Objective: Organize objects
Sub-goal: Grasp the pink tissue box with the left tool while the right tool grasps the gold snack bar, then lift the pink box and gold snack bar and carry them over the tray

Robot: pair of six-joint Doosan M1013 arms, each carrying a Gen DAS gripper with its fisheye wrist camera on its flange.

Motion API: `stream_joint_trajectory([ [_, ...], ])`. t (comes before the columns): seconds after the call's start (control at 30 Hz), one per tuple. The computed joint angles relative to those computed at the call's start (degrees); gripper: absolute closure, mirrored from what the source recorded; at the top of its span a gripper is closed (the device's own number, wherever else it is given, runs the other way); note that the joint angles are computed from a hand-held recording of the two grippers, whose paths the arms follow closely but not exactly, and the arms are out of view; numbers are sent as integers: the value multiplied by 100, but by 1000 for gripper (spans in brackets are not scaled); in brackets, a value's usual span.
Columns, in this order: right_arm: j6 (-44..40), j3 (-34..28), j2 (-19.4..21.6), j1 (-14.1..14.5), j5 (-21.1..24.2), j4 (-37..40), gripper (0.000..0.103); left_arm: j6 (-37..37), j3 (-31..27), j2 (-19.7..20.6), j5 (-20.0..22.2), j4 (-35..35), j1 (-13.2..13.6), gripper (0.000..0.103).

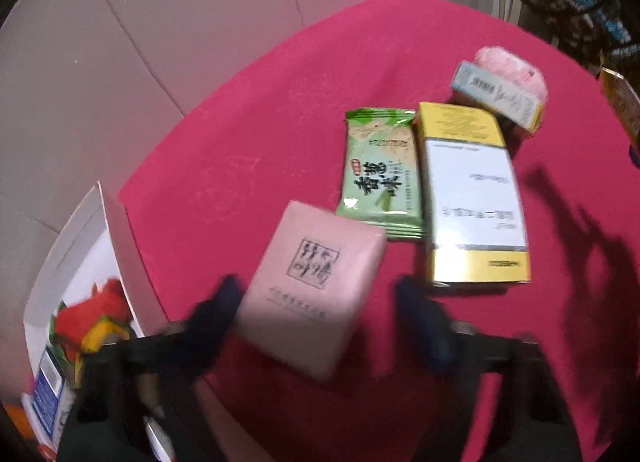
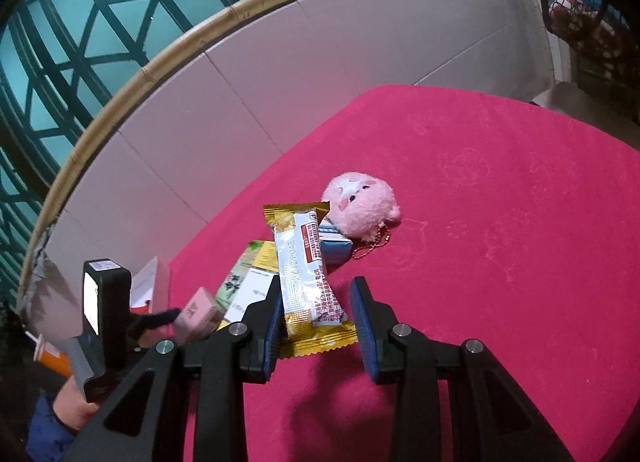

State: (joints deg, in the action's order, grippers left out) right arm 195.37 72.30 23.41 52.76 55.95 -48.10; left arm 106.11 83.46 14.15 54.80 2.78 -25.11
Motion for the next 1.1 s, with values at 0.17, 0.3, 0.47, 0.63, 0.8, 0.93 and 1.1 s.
stream_joint_trajectory([
  [0.17,123,55,-71,112,-26,-166,68,-309,280,-242,-132,273,-111,49],
  [0.3,50,-110,-5,231,236,-368,68,-647,610,-577,-447,198,-167,49],
  [0.47,77,-243,44,375,571,-646,68,-987,1209,-1252,-1244,36,-326,49],
  [0.63,47,-305,42,421,607,-703,68,-990,1416,-1619,-1644,-404,-377,49],
  [0.8,144,-341,23,521,786,-925,68,-1131,1449,-1703,-1887,-427,-455,49],
  [0.93,76,-427,29,588,841,-1045,68,-1089,1574,-1859,-2010,-624,-412,49],
  [1.1,-141,-604,117,644,798,-1070,68,-1329,1699,-1986,-2196,-493,-320,49],
])
